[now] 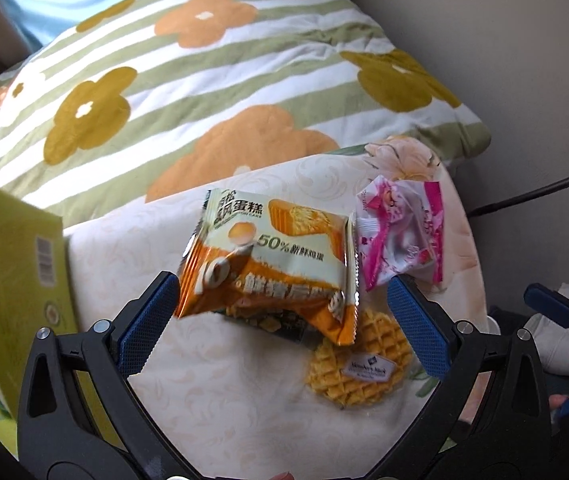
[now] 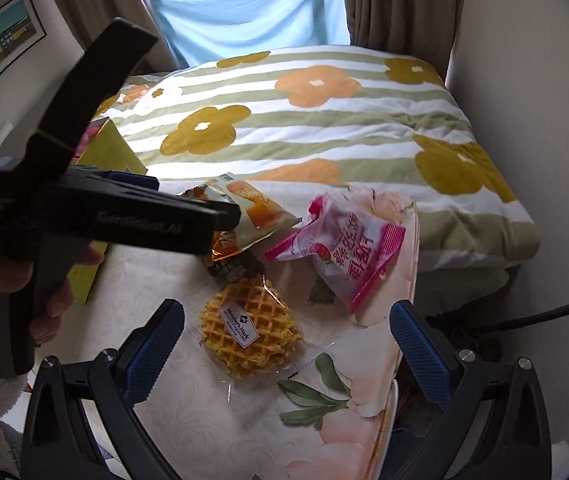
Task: Organize snacks
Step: 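Grasp the orange cake bag with the left gripper while the right grasps the waffle pack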
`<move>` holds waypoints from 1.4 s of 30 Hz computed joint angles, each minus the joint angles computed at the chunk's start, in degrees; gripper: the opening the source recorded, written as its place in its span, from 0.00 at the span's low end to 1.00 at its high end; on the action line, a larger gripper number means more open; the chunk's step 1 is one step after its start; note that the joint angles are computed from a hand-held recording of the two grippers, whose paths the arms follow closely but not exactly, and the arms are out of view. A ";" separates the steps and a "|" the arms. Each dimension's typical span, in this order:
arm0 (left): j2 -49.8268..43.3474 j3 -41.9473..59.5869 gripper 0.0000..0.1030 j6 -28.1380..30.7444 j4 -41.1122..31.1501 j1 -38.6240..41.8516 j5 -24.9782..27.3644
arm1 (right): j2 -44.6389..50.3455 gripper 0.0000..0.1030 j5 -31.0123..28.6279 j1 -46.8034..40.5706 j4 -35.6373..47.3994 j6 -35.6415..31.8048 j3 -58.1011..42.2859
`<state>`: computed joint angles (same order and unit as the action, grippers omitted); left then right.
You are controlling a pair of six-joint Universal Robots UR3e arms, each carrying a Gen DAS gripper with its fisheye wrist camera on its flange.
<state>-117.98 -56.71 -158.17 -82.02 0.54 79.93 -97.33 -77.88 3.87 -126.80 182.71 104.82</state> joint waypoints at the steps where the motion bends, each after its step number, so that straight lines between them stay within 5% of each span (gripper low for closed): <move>1: -1.61 1.53 1.00 0.15 -0.22 -0.69 1.01 | 0.54 0.99 0.46 -0.19 -0.61 -0.05 0.44; 19: -14.79 12.09 1.00 3.51 -0.34 -4.97 9.69 | 7.76 0.99 5.28 1.50 -7.48 -12.13 5.82; 25: -14.50 11.43 0.72 2.75 0.01 -2.66 7.91 | 9.08 0.99 4.13 3.56 -8.28 -16.83 5.79; 42: -12.22 8.00 0.66 3.86 2.62 -1.91 7.24 | 17.61 0.96 -2.31 9.26 -10.53 -25.73 1.89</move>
<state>-130.20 -48.71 -154.31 -79.40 -1.37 87.17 -79.72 -80.19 13.13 -137.33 156.98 106.71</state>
